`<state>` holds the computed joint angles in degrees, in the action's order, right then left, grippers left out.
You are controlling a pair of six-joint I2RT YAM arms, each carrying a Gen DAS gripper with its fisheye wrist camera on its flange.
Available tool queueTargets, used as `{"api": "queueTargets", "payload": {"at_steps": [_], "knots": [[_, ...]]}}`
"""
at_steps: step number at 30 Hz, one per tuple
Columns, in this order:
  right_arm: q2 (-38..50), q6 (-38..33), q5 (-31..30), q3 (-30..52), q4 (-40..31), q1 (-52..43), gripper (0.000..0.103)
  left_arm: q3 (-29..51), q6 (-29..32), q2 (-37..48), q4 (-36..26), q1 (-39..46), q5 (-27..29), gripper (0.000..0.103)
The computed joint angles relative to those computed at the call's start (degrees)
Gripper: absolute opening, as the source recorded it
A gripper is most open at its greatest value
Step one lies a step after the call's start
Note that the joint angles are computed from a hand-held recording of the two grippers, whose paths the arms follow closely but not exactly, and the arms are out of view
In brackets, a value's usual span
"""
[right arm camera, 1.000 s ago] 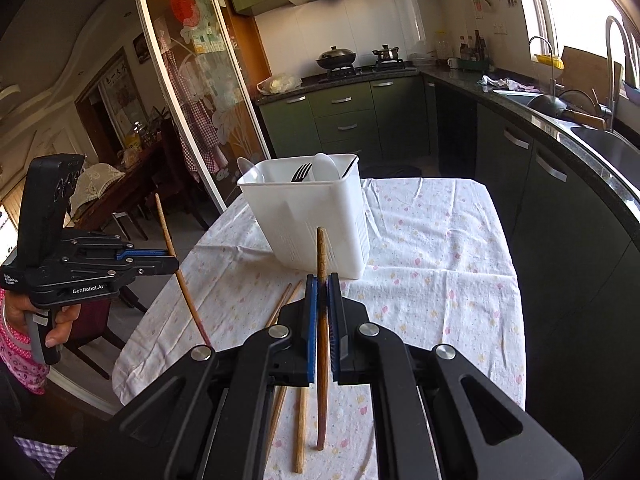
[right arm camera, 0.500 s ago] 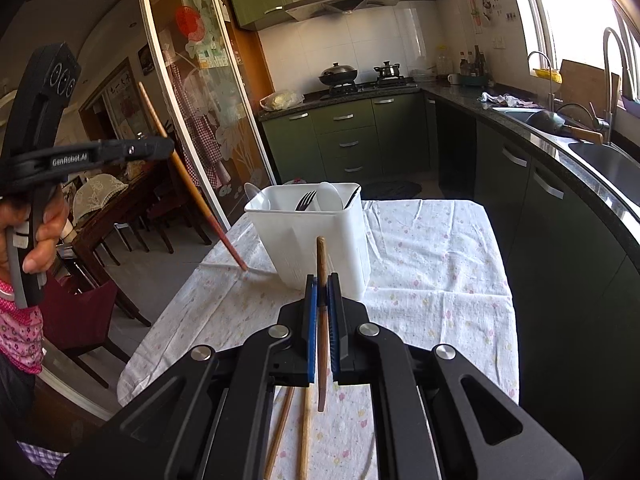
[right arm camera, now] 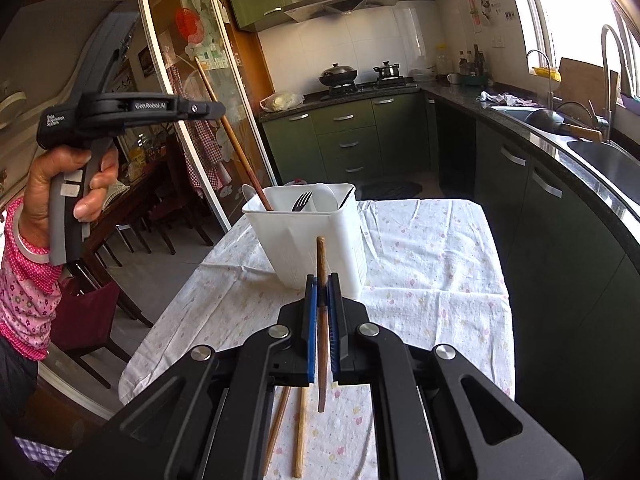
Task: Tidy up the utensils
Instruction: 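Carry both chopsticks over the white caddy and open both grippers to drop them in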
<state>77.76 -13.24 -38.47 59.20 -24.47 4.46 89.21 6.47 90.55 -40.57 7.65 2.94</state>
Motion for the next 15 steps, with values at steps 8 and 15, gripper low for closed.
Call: {"api": "queueTargets", "payload": {"at_steps": [8,15], "knots": [[-1.02,1.43,2.26,5.36,-0.86,3.29,0.006,-8.31,-0.83,-2.66,3.16,3.05,3.97,0.033],[2.03,10.62,3.04,17.35,3.77,6.26,0.006,-16.81,2.02,-11.62,3.3,5.78,7.83,0.037]]}}
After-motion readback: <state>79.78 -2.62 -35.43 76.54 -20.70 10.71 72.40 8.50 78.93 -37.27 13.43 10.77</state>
